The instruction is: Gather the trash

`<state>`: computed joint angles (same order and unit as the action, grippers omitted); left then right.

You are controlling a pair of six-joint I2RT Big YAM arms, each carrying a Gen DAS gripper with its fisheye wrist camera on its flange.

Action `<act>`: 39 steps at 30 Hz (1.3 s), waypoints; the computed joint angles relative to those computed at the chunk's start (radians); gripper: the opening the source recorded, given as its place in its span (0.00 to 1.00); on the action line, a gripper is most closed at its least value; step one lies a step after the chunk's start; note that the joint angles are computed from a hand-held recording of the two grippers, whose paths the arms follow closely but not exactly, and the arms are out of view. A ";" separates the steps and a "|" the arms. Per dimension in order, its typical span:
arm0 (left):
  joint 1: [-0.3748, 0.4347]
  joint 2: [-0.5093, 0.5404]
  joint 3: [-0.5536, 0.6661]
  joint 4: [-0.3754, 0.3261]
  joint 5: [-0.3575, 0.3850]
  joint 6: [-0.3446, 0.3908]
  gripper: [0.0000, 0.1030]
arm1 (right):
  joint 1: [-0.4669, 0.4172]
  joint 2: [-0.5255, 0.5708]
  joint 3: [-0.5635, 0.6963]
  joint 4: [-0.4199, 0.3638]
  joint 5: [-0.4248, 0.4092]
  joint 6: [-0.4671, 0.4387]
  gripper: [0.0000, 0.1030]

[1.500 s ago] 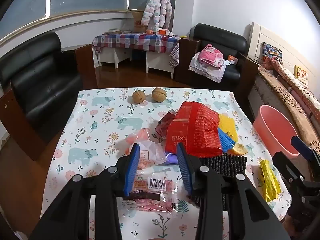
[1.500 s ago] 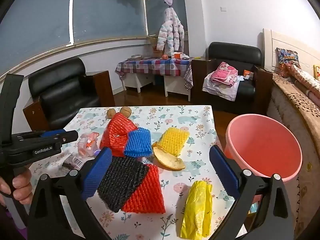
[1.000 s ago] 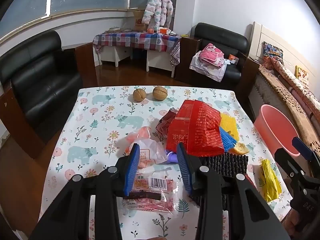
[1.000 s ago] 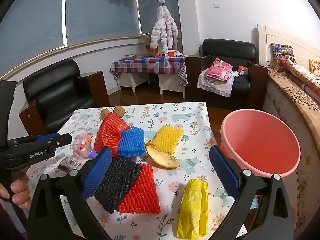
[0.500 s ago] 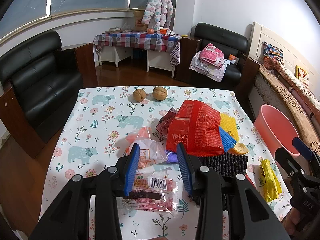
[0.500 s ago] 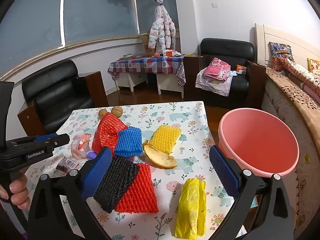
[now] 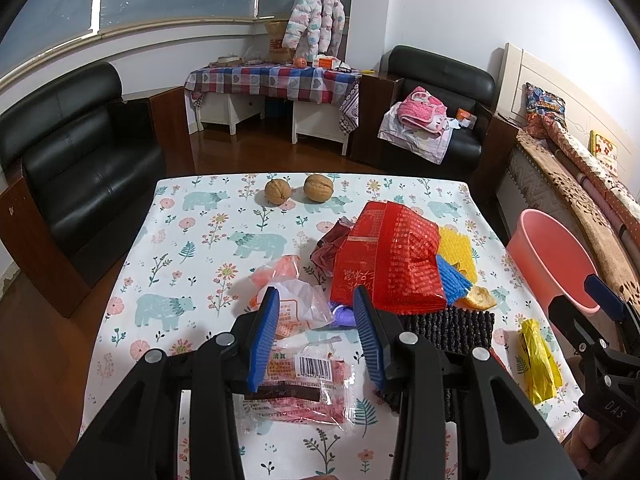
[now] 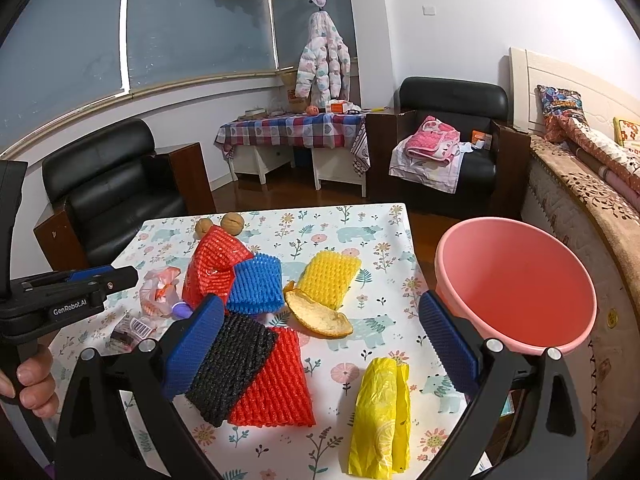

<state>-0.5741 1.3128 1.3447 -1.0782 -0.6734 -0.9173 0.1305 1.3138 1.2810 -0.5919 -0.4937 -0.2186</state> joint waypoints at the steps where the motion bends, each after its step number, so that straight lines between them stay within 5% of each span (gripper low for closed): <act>1: 0.000 0.000 -0.001 0.001 0.001 0.001 0.37 | 0.000 0.001 0.001 -0.002 -0.001 -0.002 0.95; 30: -0.005 0.019 0.006 0.014 0.005 0.007 0.37 | -0.016 -0.005 0.001 -0.019 0.011 -0.032 0.91; 39: -0.019 -0.006 -0.025 0.075 0.020 0.052 0.37 | -0.051 0.010 0.012 -0.068 0.021 -0.043 0.91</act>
<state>-0.5931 1.3072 1.3196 -1.0030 -0.6536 -0.8656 0.0791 1.3242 1.2926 -0.6601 -0.4730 -0.2616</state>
